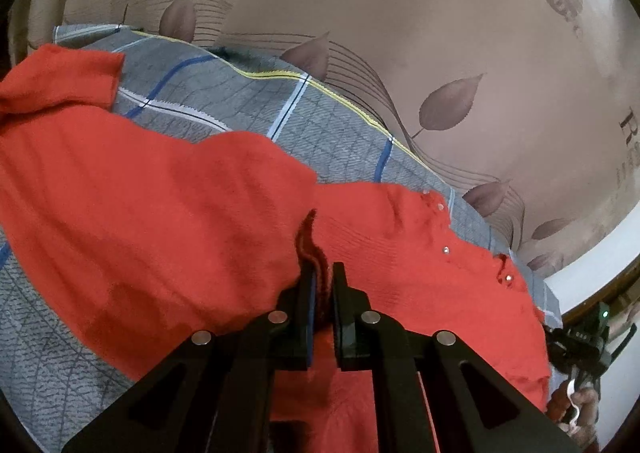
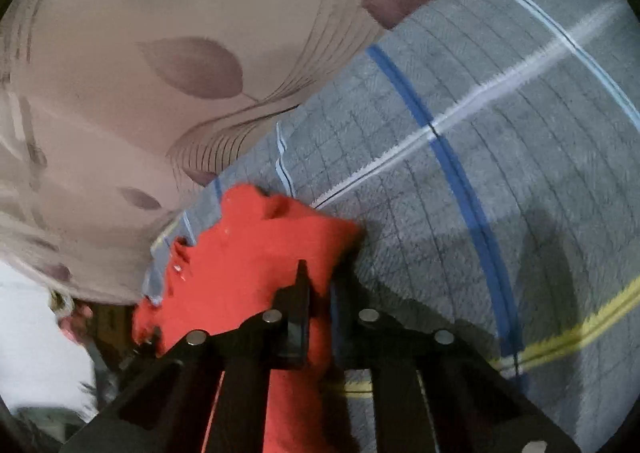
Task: Fold small clothes
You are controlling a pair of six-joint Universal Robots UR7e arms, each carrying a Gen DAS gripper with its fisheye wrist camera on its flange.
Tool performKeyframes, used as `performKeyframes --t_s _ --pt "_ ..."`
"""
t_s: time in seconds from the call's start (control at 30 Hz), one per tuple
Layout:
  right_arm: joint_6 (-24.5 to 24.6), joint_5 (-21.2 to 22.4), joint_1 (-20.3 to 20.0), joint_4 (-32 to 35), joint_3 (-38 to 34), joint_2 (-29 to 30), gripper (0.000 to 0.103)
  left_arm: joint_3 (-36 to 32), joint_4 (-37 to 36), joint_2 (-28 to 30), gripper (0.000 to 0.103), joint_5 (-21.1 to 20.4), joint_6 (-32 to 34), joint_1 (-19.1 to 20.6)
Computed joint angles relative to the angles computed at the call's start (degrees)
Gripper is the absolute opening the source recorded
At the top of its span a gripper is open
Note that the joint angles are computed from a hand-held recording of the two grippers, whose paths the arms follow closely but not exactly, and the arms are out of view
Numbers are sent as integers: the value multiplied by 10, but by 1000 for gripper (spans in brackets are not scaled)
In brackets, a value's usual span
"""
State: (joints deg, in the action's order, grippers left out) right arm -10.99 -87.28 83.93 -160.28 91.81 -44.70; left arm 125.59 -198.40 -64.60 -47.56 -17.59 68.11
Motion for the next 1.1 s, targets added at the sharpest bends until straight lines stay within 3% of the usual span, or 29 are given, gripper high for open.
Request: performKeyframes --t_s 0.1,0.2,0.27,0.33,0.4,0.5,0.57,0.63,0.73,0.77,0.83,0.9,1.1 --pt "-102 -105 42 -51 -2 2 5 0 -2 1 8 -3 5 -1" --pt "-240 -200 81 -99 -19 21 5 1 -1 0 8 -3 4 1" --pt "-336 -296 105 -149 -34 57 5 1 -1 1 8 4 4 -2" --pt "-343 -330 99 -134 -48 74 4 1 -1 3 9 8 5 -3" --pt "-325 -295 86 -137 -38 65 5 1 -1 3 9 12 4 -4" --pt "-210 -180 51 -88 -25 23 10 3 -5 7 9 29 0 -9" --pt "-143 -82 23 -91 7 -14 14 7 -25 10 9 50 1 -15" --pt "-125 -19 6 -94 49 -50 14 13 -51 11 9 59 3 -17" --pt "-135 18 -9 -135 141 -102 15 17 -58 5 9 49 -9 -10" --pt "-151 6 -7 -155 164 -110 16 17 -53 4 9 50 -15 -9" --pt "-207 -66 13 -220 209 -107 17 16 -49 4 9 55 -15 -10" --pt "-244 -106 30 -249 225 -92 17 16 -48 5 9 61 -14 -13" --pt "-287 -189 57 -308 212 -39 17 18 -53 4 9 50 -20 -9"
